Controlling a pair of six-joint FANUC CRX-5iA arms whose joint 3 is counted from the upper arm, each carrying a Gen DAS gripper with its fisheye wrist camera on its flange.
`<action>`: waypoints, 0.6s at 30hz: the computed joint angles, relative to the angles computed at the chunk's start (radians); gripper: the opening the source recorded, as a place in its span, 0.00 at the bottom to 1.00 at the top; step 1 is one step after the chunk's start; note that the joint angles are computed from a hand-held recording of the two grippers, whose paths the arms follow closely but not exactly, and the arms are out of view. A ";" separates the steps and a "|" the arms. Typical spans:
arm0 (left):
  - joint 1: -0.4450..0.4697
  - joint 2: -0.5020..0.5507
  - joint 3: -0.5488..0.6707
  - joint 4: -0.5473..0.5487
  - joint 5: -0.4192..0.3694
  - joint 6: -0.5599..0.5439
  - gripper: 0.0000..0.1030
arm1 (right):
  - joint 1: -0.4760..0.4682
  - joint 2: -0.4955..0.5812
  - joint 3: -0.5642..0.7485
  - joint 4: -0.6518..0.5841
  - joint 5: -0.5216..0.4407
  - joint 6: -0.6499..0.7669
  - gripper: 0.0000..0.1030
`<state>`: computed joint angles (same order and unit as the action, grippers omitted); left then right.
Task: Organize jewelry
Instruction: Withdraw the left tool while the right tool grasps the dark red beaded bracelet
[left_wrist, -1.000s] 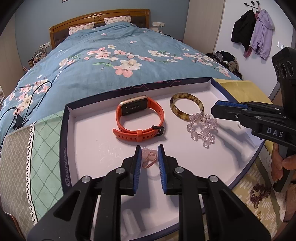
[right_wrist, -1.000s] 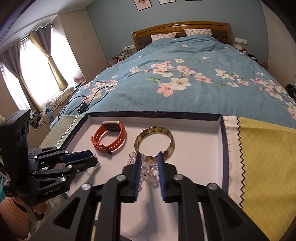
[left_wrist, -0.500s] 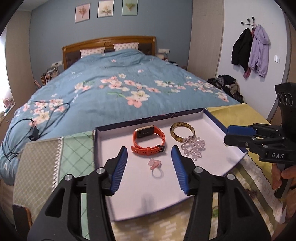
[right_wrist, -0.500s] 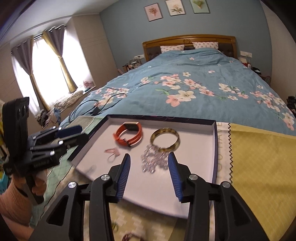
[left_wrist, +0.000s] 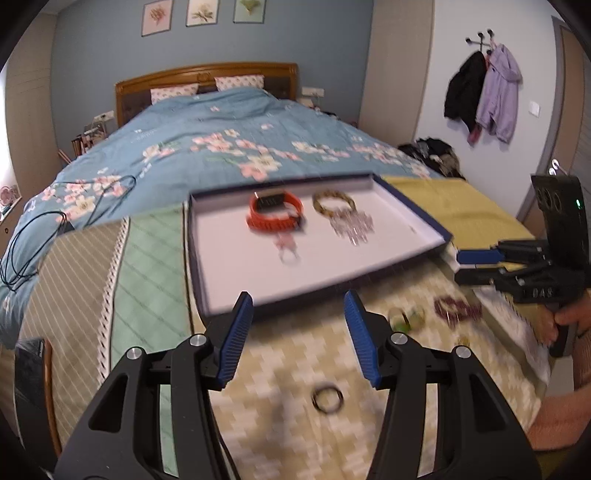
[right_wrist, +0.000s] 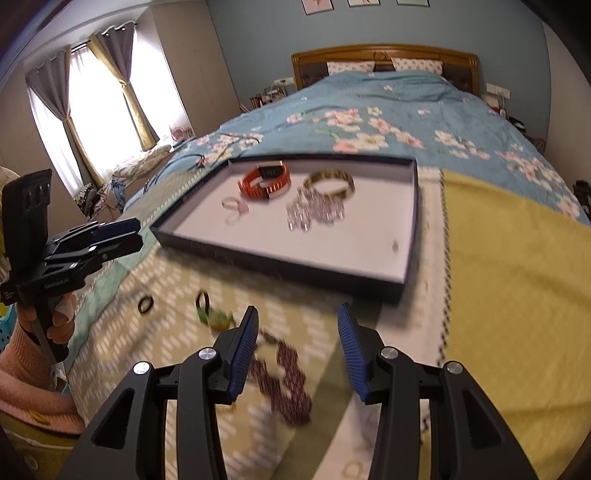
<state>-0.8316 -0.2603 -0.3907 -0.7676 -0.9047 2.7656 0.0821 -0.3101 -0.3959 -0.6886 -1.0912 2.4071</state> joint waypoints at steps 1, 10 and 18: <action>-0.016 0.005 -0.001 -0.003 -0.013 0.009 0.49 | -0.006 -0.004 -0.007 0.002 -0.004 0.004 0.41; -0.045 0.013 -0.035 0.036 0.004 0.040 0.49 | 0.010 -0.049 -0.062 0.072 -0.011 0.008 0.41; -0.044 0.019 -0.047 0.057 0.012 0.057 0.49 | 0.086 -0.113 -0.131 0.158 0.076 -0.001 0.31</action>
